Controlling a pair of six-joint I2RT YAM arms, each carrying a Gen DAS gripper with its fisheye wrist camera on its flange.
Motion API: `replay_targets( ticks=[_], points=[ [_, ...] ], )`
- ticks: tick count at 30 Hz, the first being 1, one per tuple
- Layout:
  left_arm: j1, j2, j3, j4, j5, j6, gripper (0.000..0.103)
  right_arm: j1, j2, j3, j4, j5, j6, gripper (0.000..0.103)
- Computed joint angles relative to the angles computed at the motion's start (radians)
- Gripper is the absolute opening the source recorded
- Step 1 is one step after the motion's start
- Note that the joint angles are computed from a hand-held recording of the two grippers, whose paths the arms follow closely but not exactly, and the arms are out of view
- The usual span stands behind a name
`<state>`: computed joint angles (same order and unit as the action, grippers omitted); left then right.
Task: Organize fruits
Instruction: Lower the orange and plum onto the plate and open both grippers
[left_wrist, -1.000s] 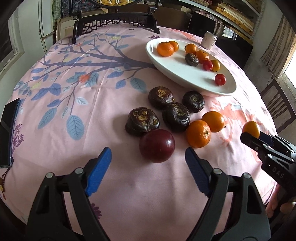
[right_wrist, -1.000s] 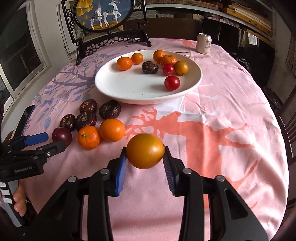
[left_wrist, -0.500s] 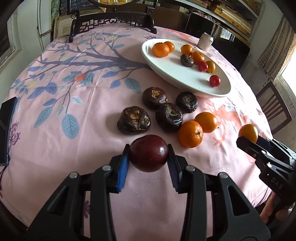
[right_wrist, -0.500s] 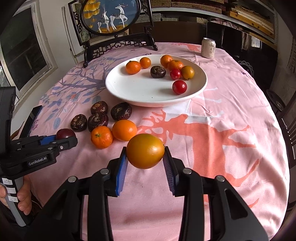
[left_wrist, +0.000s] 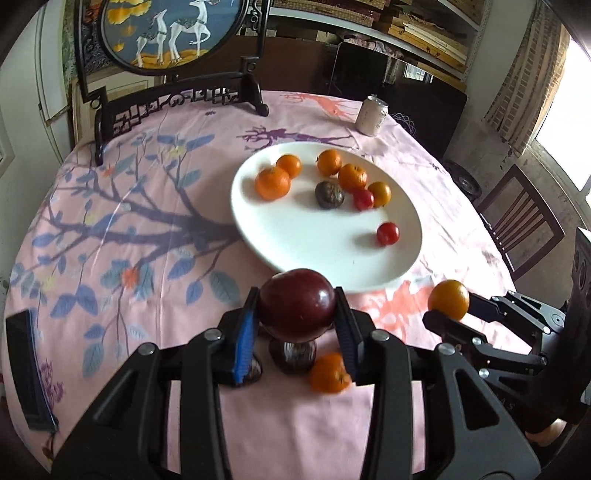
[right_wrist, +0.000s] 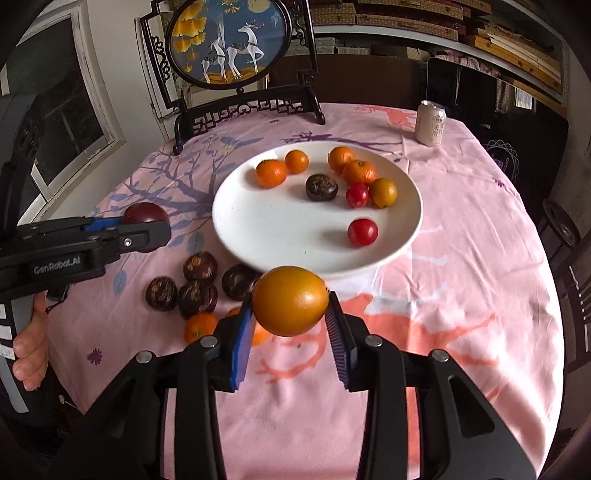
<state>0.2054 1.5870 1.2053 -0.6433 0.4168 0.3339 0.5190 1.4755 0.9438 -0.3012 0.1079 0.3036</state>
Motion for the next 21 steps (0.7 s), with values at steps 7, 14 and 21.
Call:
replay_targets(
  ticks=[7, 14, 21],
  points=[
    [-0.17, 0.45, 0.549, -0.114, -0.136, -0.163, 0.04, -0.122, 0.321, 0.361, -0.071, -0.048, -0.134, 0.038],
    [-0.222, 0.687, 0.834, -0.21, -0.176, -0.207, 0.04, -0.187, 0.556, 0.602, -0.173, -0.092, -0.173, 0.038],
    [-0.23, 0.694, 0.852, -0.16, -0.177, -0.216, 0.071, -0.194, 0.585, 0.62, -0.137, -0.058, -0.188, 0.06]
  ],
)
